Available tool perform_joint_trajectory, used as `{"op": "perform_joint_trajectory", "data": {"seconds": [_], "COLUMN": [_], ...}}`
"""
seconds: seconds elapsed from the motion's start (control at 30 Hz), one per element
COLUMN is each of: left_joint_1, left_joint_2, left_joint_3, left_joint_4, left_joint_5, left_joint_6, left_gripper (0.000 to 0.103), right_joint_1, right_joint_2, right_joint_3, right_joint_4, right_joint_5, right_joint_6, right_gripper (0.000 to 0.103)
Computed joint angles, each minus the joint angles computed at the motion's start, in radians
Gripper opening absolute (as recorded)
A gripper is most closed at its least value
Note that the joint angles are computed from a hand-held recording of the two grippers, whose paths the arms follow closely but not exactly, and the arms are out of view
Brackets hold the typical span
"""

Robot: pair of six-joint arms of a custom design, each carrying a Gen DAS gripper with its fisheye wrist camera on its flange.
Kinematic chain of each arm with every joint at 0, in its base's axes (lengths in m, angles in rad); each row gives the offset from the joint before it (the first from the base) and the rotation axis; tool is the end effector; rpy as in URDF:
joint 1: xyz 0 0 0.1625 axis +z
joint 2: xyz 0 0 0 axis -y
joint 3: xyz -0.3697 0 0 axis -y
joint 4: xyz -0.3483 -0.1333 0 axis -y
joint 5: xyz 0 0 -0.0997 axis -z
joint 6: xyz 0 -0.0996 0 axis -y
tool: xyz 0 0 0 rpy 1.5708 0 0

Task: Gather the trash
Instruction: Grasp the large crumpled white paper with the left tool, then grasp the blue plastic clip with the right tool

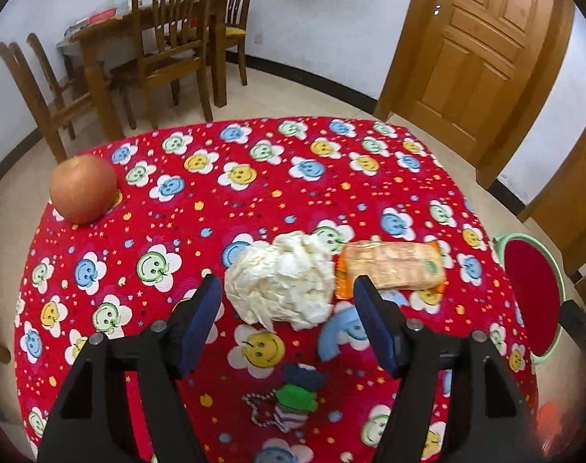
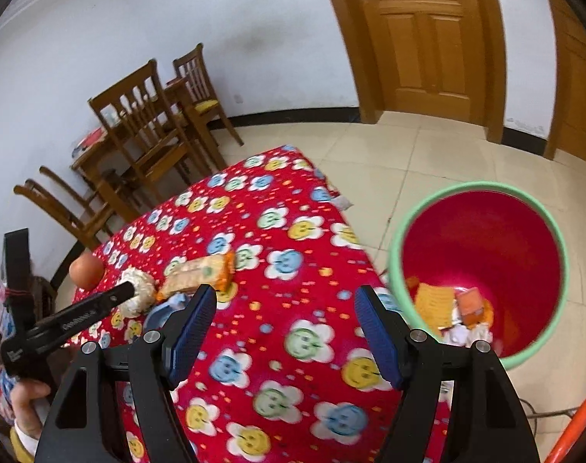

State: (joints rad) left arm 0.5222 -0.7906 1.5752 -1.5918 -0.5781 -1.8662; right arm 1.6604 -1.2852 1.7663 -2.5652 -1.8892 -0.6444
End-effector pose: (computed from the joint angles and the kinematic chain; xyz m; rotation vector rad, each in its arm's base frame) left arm -0.3607 -0.4576 0.0709 -0.4134 2.0965 -1.0287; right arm 0.1506 -0.5349 0.3226 0.8456 -2.5105 0.5517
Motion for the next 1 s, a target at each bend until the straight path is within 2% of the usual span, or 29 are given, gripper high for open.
{"op": "perform_joint_trajectory", "data": {"seconds": [0.13,0.2,0.43,0.5,0.63,0.73,0.93,1.0], "left_joint_1": [0.024,0.034,0.048,0.051,0.043,0.024,-0.051,-0.076], "left_joint_2": [-0.015,-0.029,-0.038,-0.039,-0.055,-0.074,-0.120,-0.131], "left_joint_3": [0.042,0.086,0.149,0.163,0.197,0.202,0.177,0.170], "left_joint_4": [-0.068,-0.167,-0.358,-0.397,-0.454,-0.393,-0.040,0.087], "left_joint_5": [-0.011,-0.006,0.010,0.010,0.020,0.026,0.022,-0.008], "left_joint_6": [0.024,0.066,0.162,0.182,0.192,0.139,-0.145,-0.265], "left_gripper": [0.070,0.074,0.074,0.061,0.056,0.055,0.055,0.055], "right_joint_1": [0.013,0.018,0.022,0.022,0.023,0.028,0.044,0.050], "right_joint_2": [0.026,0.035,0.053,0.056,0.061,0.061,0.074,0.085], "right_joint_3": [0.003,0.005,0.016,0.019,0.023,0.032,0.055,0.066], "right_joint_4": [-0.001,-0.003,-0.008,-0.008,-0.006,-0.004,-0.002,-0.001], "right_joint_5": [-0.011,-0.017,-0.036,-0.041,-0.049,-0.048,-0.048,-0.050], "right_joint_6": [0.007,0.010,0.016,0.022,0.026,0.020,-0.002,-0.008], "right_gripper": [0.075,0.075,0.075,0.075,0.075,0.075,0.075,0.075]}}
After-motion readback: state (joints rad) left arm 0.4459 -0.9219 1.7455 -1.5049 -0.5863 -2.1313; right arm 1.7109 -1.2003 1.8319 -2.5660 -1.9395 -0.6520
